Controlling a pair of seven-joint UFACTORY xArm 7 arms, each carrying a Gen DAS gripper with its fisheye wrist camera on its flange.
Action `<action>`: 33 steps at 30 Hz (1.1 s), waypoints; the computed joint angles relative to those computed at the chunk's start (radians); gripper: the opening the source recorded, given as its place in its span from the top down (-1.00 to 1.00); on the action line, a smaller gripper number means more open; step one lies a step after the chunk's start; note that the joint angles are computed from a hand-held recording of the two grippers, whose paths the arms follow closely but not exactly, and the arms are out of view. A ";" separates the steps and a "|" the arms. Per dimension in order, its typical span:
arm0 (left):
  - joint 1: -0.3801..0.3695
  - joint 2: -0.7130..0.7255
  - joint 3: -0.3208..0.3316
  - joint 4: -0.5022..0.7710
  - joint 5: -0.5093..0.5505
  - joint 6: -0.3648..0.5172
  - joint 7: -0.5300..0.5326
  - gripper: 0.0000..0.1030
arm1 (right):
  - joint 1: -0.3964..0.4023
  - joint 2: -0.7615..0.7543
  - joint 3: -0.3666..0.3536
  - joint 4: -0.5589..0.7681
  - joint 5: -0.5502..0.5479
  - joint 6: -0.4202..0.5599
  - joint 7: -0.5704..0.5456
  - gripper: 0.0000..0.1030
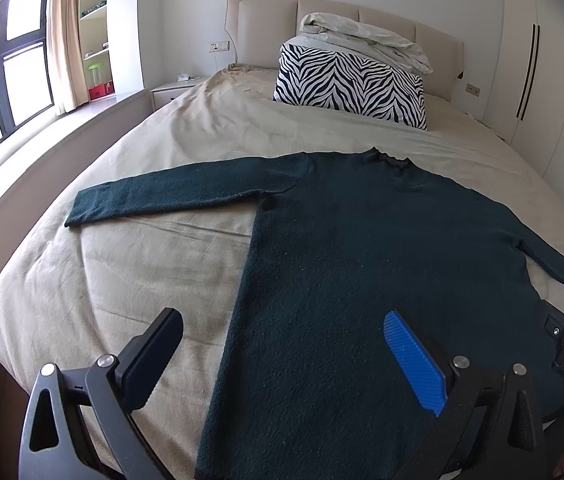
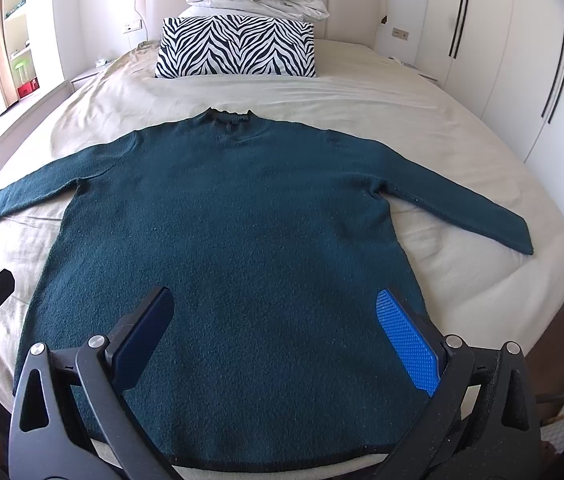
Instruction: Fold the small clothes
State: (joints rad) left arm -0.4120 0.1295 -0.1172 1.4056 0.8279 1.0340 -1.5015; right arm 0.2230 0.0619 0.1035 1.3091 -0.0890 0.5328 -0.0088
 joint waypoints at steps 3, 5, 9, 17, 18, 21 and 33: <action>0.000 0.000 0.001 0.000 0.000 0.000 0.003 -1.00 | 0.001 0.000 0.000 0.000 -0.002 0.001 0.002 -1.00; 0.000 0.000 0.001 0.000 -0.001 -0.001 0.003 -1.00 | 0.000 -0.001 0.000 -0.001 -0.001 -0.001 0.001 -1.00; -0.001 0.001 0.001 0.002 -0.003 0.000 0.003 -1.00 | 0.001 0.001 0.000 0.001 -0.003 0.002 0.003 -1.00; -0.003 0.003 0.000 0.003 -0.005 0.001 0.002 -1.00 | 0.002 0.004 -0.001 0.003 -0.008 0.002 0.006 -1.00; -0.002 0.003 0.000 0.001 -0.006 -0.002 0.001 -1.00 | 0.002 0.004 0.000 0.003 -0.007 0.003 0.006 -1.00; -0.001 0.001 0.001 -0.007 -0.007 -0.011 -0.005 -1.00 | 0.002 0.003 0.000 0.002 -0.011 0.002 0.006 -1.00; 0.001 0.001 0.002 -0.012 -0.008 -0.019 -0.008 -1.00 | 0.004 0.002 -0.001 -0.004 -0.022 -0.002 0.016 -1.00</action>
